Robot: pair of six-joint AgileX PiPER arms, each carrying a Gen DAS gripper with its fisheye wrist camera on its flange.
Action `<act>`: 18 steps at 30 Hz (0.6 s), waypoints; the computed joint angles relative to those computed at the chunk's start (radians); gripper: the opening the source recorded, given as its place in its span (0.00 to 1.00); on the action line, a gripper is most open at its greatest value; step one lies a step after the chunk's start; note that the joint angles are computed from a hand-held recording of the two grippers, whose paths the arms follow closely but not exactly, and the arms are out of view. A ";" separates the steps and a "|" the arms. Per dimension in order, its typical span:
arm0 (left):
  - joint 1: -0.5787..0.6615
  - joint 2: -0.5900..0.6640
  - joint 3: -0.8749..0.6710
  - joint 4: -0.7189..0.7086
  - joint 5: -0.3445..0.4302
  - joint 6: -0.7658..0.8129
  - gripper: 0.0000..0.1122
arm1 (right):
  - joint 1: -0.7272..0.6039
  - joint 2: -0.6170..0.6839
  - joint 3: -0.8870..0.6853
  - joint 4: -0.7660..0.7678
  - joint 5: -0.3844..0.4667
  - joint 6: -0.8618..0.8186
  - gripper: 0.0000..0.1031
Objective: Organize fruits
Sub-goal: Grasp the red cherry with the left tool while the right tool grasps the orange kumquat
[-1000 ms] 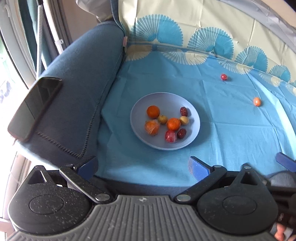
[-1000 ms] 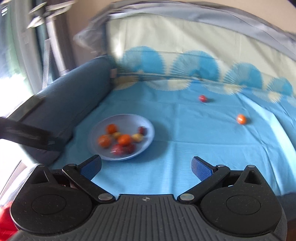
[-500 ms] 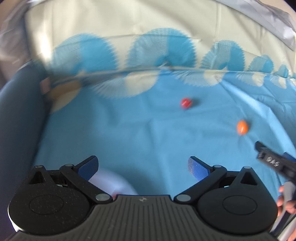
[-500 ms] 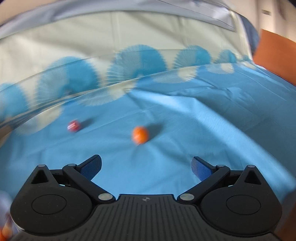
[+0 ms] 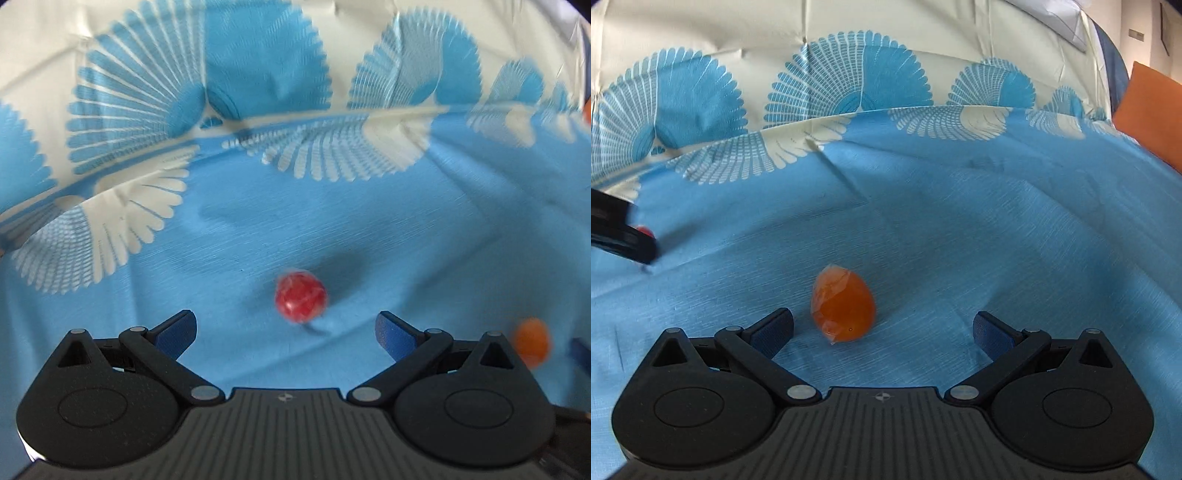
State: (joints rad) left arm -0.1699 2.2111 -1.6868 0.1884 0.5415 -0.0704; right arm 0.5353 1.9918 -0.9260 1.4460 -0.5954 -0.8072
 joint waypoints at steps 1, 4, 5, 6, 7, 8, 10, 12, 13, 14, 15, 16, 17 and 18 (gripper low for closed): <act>-0.007 0.028 -0.031 0.045 0.017 -0.030 0.92 | 0.008 0.008 0.000 -0.009 -0.017 0.010 0.99; 0.008 0.037 -0.028 0.006 -0.018 0.012 0.92 | 0.011 0.011 -0.001 -0.017 -0.025 0.021 0.99; 0.014 0.044 -0.044 -0.016 -0.003 0.036 0.92 | 0.011 0.010 0.001 -0.021 -0.024 0.026 0.99; 0.018 0.049 -0.058 -0.032 0.011 0.052 0.92 | 0.013 0.008 0.004 -0.021 -0.026 0.027 0.99; 0.021 0.052 -0.068 -0.043 0.021 0.064 0.92 | 0.014 0.009 0.004 -0.022 -0.028 0.028 0.99; 0.022 0.054 -0.076 -0.046 0.030 0.066 0.92 | 0.014 0.010 0.005 -0.026 -0.029 0.033 0.99; 0.013 0.036 -0.049 0.015 0.006 0.004 0.83 | 0.012 0.004 0.011 -0.034 -0.023 0.041 0.99; 0.015 -0.006 0.007 -0.035 -0.043 0.056 0.29 | 0.012 -0.011 0.022 -0.030 -0.030 0.057 0.72; 0.016 -0.014 0.003 -0.075 -0.021 0.089 0.29 | 0.007 -0.025 0.033 -0.062 -0.020 0.084 0.32; 0.017 -0.034 0.030 -0.091 -0.040 0.099 0.29 | 0.003 -0.031 0.034 -0.060 -0.016 0.084 0.33; 0.013 -0.053 0.060 -0.088 -0.066 0.107 0.29 | -0.007 -0.038 0.044 -0.084 -0.003 0.125 0.33; 0.007 -0.070 0.085 -0.057 -0.080 0.092 0.29 | -0.015 -0.043 0.055 -0.116 0.004 0.174 0.33; 0.002 -0.086 0.104 -0.030 -0.083 0.070 0.29 | -0.019 -0.047 0.055 -0.123 0.009 0.184 0.33; -0.001 -0.104 0.124 -0.017 -0.081 0.055 0.29 | -0.019 -0.050 0.060 -0.137 0.003 0.202 0.33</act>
